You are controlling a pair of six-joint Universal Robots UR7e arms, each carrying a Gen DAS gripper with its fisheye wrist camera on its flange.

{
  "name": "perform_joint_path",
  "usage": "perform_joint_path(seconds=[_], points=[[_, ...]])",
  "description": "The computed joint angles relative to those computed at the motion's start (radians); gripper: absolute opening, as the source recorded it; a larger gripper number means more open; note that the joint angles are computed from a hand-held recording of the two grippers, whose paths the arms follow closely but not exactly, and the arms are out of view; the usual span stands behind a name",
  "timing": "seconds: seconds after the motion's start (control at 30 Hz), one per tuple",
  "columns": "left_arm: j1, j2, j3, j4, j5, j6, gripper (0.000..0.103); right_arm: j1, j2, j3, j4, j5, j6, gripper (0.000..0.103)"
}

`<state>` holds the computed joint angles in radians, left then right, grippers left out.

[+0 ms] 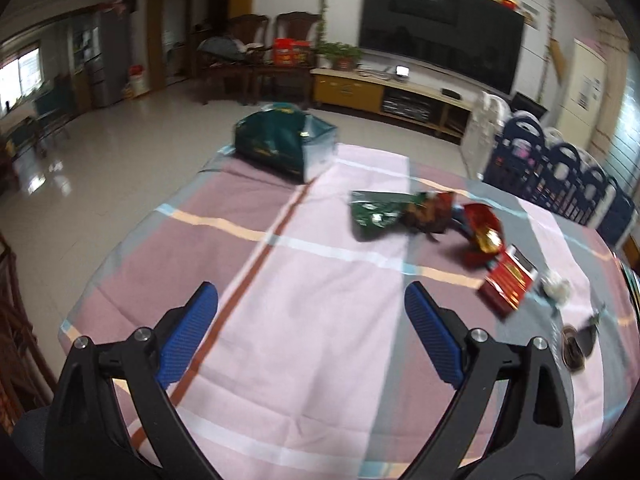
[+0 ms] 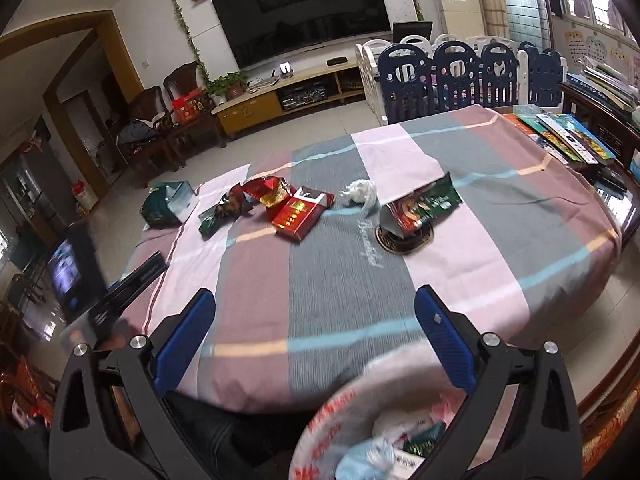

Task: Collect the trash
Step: 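Move both tools back toward the trash on the table, then grasp the green snack bag with the right gripper while the left grasps the red Chunghwa box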

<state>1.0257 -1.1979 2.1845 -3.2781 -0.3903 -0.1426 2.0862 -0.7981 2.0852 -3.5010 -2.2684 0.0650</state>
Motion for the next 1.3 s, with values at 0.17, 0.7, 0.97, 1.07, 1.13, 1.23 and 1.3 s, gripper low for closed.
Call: perform_joint_path(seconds=[0.17,0.7,0.97,1.07,1.13,1.23,1.3], points=[[0.052,-0.075,0.008,0.116,-0.087,-0.171,0.095,-0.059,0.132,-0.166,0.01,-0.046,-0.17,0.098],[0.039,-0.018,-0.008,0.097,-0.078,-0.09,0.097,-0.251,0.299,-0.43,0.07,-0.219,-0.373,0.031],[0.034,-0.006,-0.012,0.116,-0.141,-0.021,0.097,-0.195,0.173,-0.19,0.023,0.024,-0.399,0.009],[0.049,-0.004,-0.029,0.041,-0.304,0.025,0.097,-0.145,0.127,-0.094,-0.006,0.074,-0.416,0.009],[0.05,0.038,-0.1,0.139,-0.339,0.039,0.098,-0.122,0.1,-0.047,-0.018,0.093,-0.385,0.009],[0.077,0.135,-0.263,0.381,-0.452,0.046,0.098,-0.103,0.057,0.028,-0.052,0.12,-0.298,0.009],[0.086,0.21,-0.325,0.383,-0.488,0.102,0.098,-0.097,0.031,0.073,-0.084,0.126,-0.247,0.009]])
